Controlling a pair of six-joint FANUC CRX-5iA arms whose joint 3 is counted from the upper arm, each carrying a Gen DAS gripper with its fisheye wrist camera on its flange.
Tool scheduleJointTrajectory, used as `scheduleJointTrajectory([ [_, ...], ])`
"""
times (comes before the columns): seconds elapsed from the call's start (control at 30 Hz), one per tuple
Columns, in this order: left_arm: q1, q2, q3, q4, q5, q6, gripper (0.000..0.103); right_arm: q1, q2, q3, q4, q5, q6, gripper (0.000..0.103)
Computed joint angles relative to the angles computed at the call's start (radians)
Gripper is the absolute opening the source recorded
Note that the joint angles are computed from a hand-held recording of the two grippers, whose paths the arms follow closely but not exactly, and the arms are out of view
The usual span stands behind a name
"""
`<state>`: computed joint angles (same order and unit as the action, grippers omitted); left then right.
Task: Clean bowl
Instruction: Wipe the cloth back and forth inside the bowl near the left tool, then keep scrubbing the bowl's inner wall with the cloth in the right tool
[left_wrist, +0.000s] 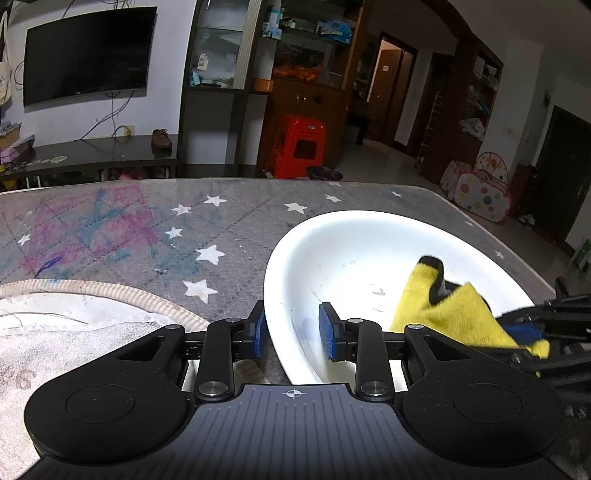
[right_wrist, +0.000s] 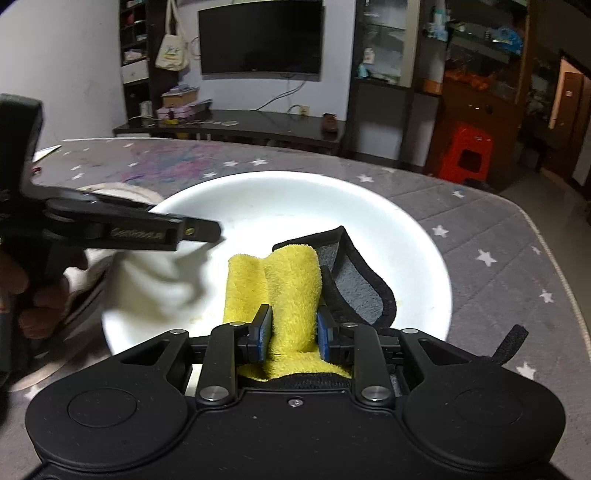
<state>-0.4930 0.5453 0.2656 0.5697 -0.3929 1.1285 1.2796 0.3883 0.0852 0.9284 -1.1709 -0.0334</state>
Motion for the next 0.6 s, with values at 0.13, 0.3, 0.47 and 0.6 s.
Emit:
scheduleJointTrajectory([
  [0.13,0.0,0.024,0.041,-0.028,-0.014,0.017,0.033,-0.034,0.021,0.017,0.013,0.003,-0.017,0.026],
  [0.3,0.001,0.029,0.034,-0.005,-0.005,-0.01,0.034,-0.071,0.039,0.042,0.006,0.027,-0.015,0.026],
  [0.47,-0.001,0.019,0.017,-0.002,0.002,-0.026,0.036,-0.085,0.048,0.081,-0.039,0.03,0.03,0.026],
  [0.6,-0.027,0.012,0.002,-0.033,0.025,0.01,0.036,-0.082,0.051,0.094,-0.056,0.032,0.056,0.027],
])
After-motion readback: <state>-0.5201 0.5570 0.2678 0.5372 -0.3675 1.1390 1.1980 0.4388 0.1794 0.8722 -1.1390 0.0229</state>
